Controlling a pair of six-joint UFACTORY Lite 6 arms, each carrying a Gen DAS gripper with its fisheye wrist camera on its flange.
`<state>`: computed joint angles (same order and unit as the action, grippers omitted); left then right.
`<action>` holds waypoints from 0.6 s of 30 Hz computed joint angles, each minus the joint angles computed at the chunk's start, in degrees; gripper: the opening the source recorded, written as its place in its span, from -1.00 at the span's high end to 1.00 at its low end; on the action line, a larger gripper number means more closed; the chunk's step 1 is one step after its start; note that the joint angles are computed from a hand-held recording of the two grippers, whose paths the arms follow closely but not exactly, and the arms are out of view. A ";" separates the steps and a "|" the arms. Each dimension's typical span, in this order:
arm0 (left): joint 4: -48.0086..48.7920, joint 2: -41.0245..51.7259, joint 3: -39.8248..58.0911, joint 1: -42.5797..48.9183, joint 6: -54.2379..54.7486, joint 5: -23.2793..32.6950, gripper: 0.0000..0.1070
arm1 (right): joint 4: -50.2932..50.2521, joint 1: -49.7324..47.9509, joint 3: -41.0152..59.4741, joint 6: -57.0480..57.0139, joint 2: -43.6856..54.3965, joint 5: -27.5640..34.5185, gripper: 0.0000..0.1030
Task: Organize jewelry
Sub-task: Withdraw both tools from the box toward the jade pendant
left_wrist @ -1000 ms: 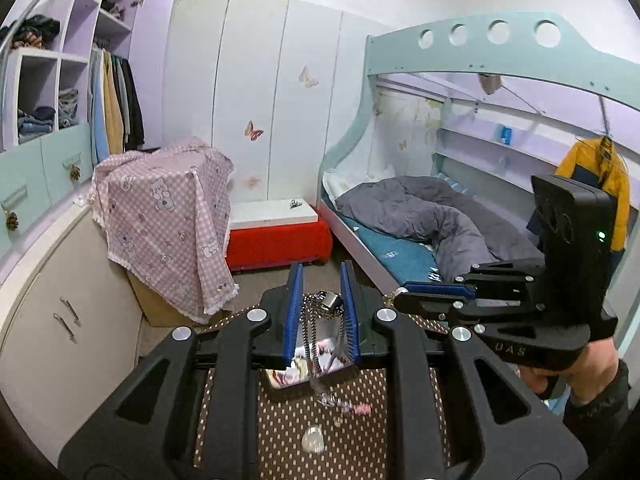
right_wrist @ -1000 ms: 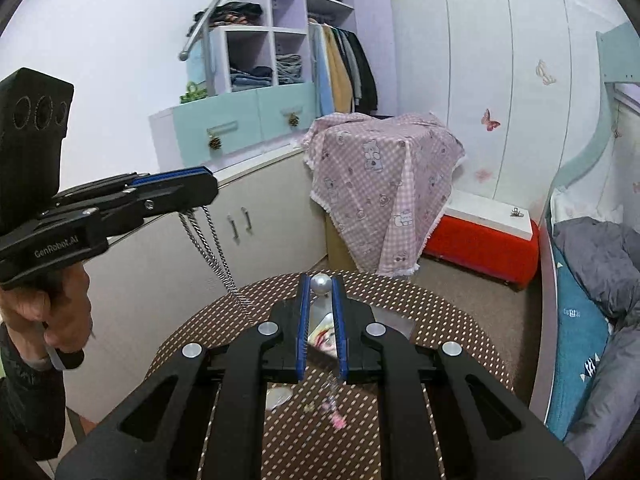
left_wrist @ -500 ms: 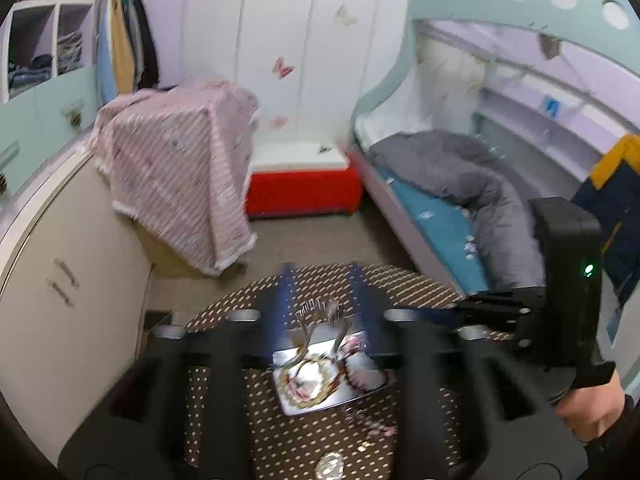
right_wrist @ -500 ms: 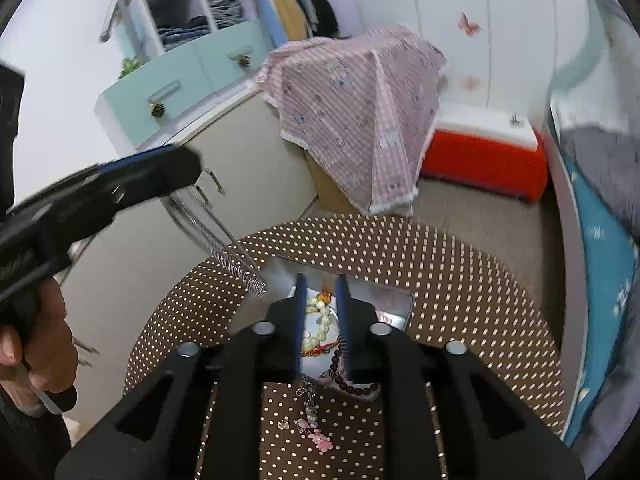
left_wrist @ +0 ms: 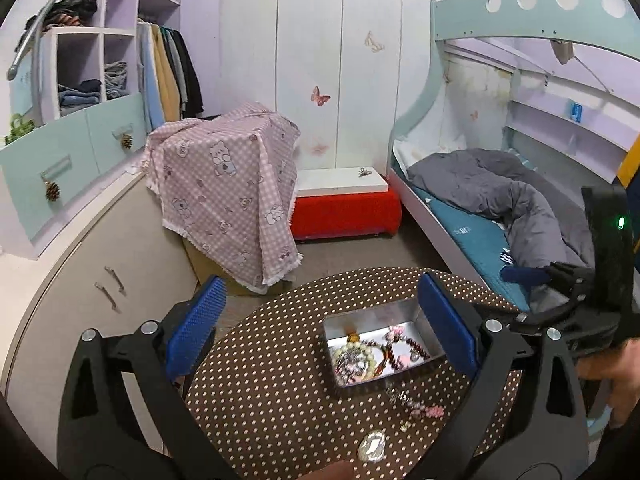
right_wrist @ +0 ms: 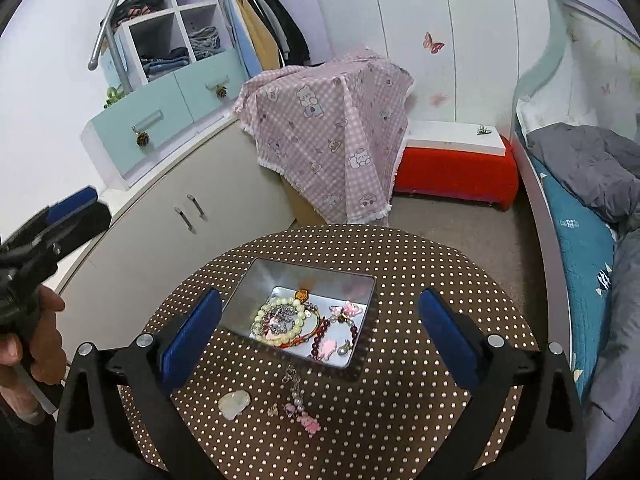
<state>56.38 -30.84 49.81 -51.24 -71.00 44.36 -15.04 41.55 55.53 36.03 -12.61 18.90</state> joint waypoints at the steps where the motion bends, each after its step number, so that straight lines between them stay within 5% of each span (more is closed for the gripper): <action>1: 1.50 -1.58 -1.51 -2.06 -1.84 2.16 -0.77 | -2.13 0.62 -0.79 2.31 -1.21 0.34 -0.84; 11: 8.55 -12.11 -11.11 -24.51 -16.33 24.84 -0.80 | -27.01 12.08 -6.95 29.13 -10.69 7.36 -0.84; 18: 8.95 -12.62 -13.84 -38.85 -24.82 37.60 -0.81 | -44.08 25.77 -11.48 49.12 -16.79 18.84 -0.84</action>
